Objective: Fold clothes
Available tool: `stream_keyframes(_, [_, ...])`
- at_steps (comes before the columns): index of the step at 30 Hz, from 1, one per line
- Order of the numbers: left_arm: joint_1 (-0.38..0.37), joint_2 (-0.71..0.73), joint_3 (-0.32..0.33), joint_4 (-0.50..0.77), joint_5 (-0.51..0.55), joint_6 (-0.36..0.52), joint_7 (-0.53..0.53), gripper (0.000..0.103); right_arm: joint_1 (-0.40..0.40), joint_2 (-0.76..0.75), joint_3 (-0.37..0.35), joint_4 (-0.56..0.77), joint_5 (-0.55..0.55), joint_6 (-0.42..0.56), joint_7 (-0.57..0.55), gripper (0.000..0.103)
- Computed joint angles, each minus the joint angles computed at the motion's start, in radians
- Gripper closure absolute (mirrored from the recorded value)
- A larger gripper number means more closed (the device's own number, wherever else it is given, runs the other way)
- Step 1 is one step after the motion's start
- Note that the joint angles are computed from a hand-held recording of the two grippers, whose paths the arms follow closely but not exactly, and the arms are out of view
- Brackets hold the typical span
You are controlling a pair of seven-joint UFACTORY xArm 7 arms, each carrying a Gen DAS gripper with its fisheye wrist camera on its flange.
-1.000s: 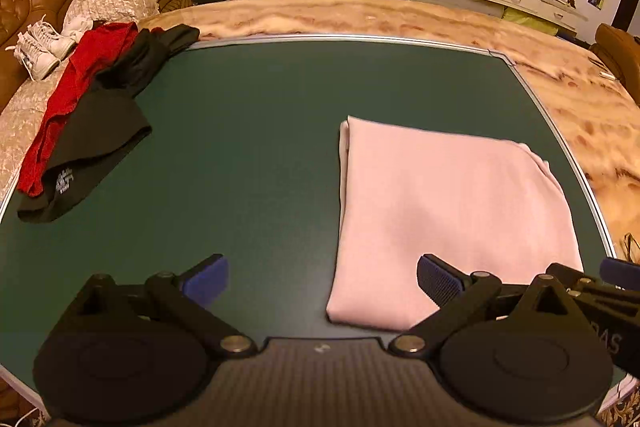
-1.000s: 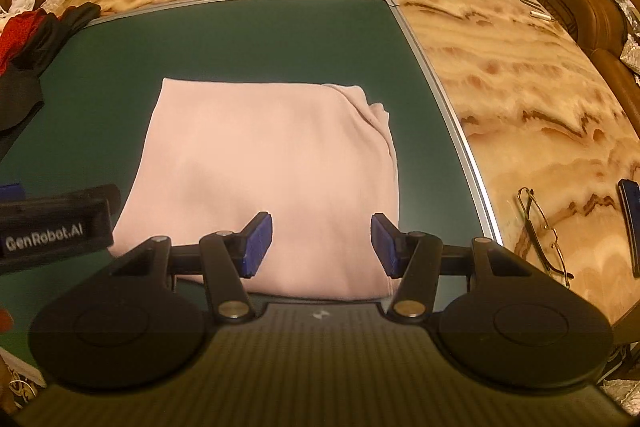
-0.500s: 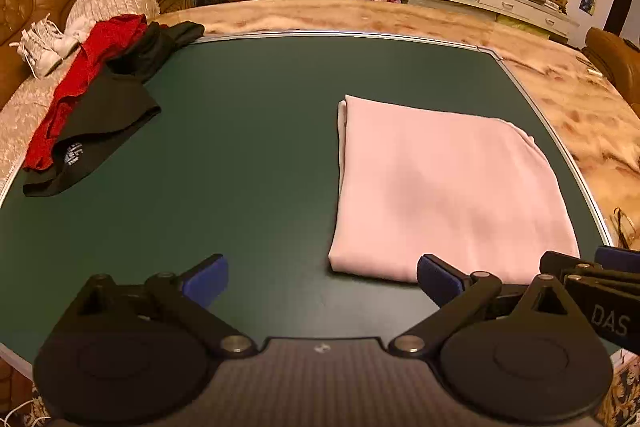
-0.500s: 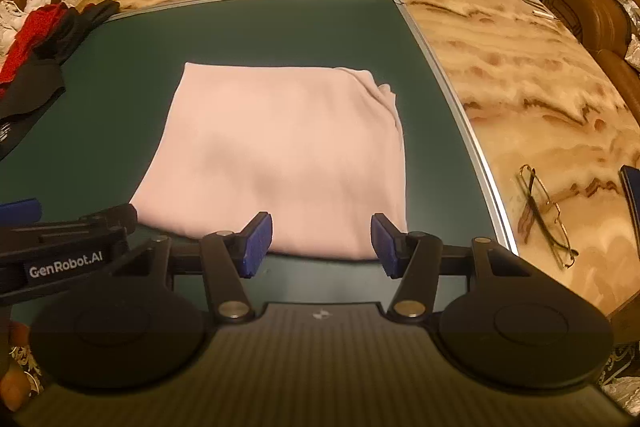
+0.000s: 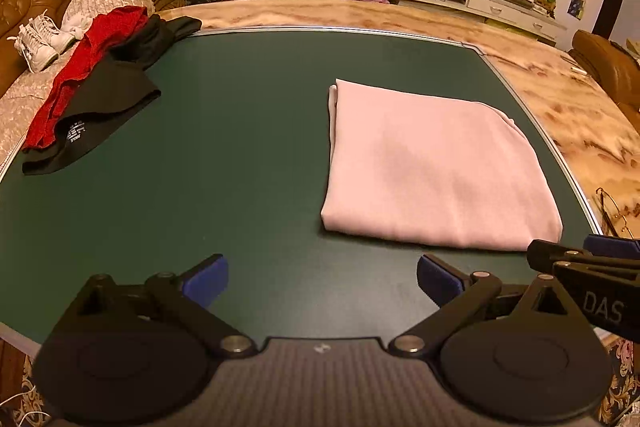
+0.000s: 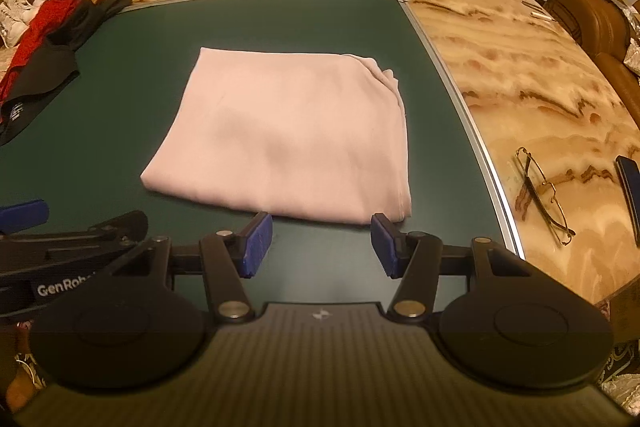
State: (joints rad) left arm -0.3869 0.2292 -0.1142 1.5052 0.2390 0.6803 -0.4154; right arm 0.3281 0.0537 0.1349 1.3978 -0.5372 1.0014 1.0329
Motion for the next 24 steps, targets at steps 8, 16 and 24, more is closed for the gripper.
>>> stream_keyframes(8, [-0.005, -0.056, 0.001, -0.073, 0.064, -0.050, -0.037, 0.000, 0.008, -0.038, 0.016, -0.047, -0.024, 0.001, 0.046, 0.041])
stream_keyframes(16, [0.006, -0.088, -0.017, -0.093, 0.039, -0.037, -0.024, 0.000, 0.008, -0.068, 0.034, -0.089, -0.036, 0.000, 0.078, 0.041])
stream_keyframes(24, [0.020, -0.140, -0.033, -0.151, -0.035, -0.064, -0.012, 0.000, 0.012, -0.091, 0.054, -0.101, -0.050, 0.018, 0.100, 0.041])
